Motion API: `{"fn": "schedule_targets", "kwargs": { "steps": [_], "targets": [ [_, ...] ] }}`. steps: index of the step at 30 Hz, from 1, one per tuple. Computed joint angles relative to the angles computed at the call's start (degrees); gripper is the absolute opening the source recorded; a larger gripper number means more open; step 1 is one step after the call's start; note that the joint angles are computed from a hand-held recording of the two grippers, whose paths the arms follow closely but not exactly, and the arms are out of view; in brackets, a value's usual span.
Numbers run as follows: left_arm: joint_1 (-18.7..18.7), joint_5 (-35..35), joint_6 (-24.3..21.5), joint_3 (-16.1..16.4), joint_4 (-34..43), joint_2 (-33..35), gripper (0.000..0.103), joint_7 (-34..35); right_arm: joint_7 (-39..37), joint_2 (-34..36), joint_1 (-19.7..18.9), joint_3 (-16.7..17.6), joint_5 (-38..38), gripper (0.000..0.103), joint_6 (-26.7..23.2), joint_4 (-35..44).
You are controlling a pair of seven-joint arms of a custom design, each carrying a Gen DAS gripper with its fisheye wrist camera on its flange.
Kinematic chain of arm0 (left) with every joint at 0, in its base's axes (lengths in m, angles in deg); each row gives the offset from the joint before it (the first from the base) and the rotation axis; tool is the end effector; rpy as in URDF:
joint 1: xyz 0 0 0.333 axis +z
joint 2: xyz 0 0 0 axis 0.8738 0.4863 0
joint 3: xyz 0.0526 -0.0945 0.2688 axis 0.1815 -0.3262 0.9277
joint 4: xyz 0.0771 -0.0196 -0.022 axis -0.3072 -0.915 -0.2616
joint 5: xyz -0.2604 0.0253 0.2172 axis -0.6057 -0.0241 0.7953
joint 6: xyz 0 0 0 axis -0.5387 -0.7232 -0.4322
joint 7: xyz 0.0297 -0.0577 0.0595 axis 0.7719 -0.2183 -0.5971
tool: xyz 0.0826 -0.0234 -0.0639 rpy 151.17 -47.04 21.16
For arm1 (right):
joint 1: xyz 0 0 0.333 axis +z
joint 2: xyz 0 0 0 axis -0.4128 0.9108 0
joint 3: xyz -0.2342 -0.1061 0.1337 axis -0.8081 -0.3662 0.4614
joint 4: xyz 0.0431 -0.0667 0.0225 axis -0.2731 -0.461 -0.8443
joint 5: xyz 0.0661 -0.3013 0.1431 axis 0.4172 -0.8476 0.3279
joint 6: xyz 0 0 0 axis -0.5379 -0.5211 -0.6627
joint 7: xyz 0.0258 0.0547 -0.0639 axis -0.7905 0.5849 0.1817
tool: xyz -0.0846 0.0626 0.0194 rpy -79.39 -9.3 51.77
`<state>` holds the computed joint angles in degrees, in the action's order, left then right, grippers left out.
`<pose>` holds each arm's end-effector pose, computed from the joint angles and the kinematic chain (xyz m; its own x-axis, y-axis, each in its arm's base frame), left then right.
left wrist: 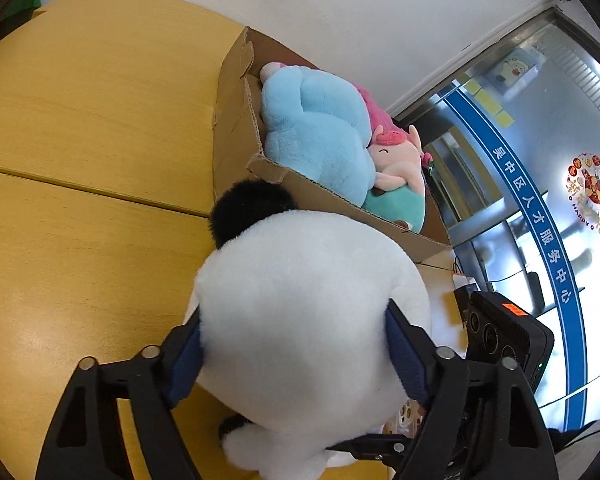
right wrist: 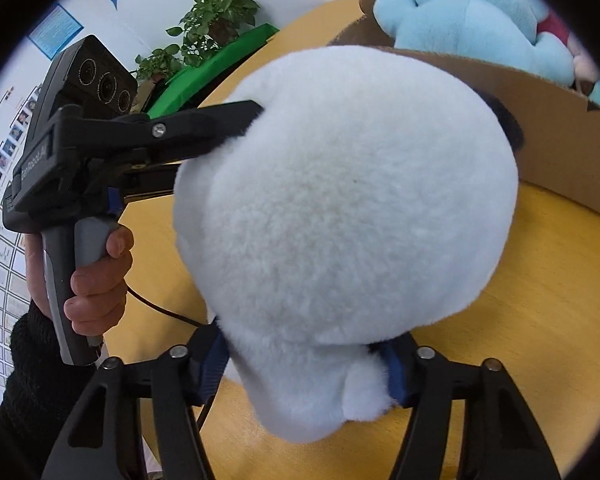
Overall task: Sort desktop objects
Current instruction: 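Close the left gripper on the panda's body while the right gripper grasps its head, then lift the white panda with both grippers and carry it over the box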
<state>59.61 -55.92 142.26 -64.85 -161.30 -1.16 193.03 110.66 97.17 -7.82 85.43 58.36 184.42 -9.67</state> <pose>0.5673 -0.1550 0.3480 -0.1173 -0.7750 0.6210 -0.8529 -0.2417 -0.4627 0.5870 0.3018 0.3208 0.5793 -0.6882 -0.4368 -0.8059 -0.4031 -0.4337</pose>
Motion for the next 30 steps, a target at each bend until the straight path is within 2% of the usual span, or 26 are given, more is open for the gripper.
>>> {"fn": "schedule_targets", "kwargs": {
  "steps": [4, 10, 13, 16, 18, 22, 26, 30],
  "targets": [
    [-1.2, 0.4, 2.1, -0.4, -1.3, -1.9, 0.071, -0.5, -4.4, -2.1, -1.8, 1.1, 2.4, 0.056, 0.2, -2.6],
    [-4.5, -1.2, 6.7, -0.8, -1.5, -4.8, 0.070, -0.8, -13.1, -7.4, -4.2, 0.9, 6.5, 0.055, -0.6, -7.2],
    [-7.1, 4.4, 10.2, -0.5, -0.2, -5.2, 0.070, -6.4, -16.5, -9.8, -4.8, -0.4, 6.9, 0.055, -1.8, -7.8],
    [-9.2, 13.1, 13.0, -0.2, 1.7, -4.8, 0.070, -14.1, -20.4, -11.7, -6.1, -1.6, 8.0, 0.056, -3.6, -7.5],
    [-12.1, 21.3, 14.3, 2.0, 3.2, -4.2, 0.070, -21.7, -23.5, -12.8, -7.4, -2.3, 9.3, 0.056, -5.4, -6.9],
    [-20.8, 39.5, 13.4, 11.3, 8.5, -1.3, 0.070, -38.9, -28.6, -13.2, -9.9, -4.0, 11.5, 0.056, -8.6, -4.6],
    [-24.0, 49.2, 9.5, 15.1, 17.2, 3.7, 0.070, -47.5, -32.8, -12.6, -12.6, -5.5, 13.6, 0.056, -11.4, -2.0],
    [-26.9, 58.0, 4.3, 18.9, 29.1, 10.3, 0.070, -55.4, -33.0, -9.7, -15.0, -6.8, 13.1, 0.056, -15.0, 3.6]
  ]
}}
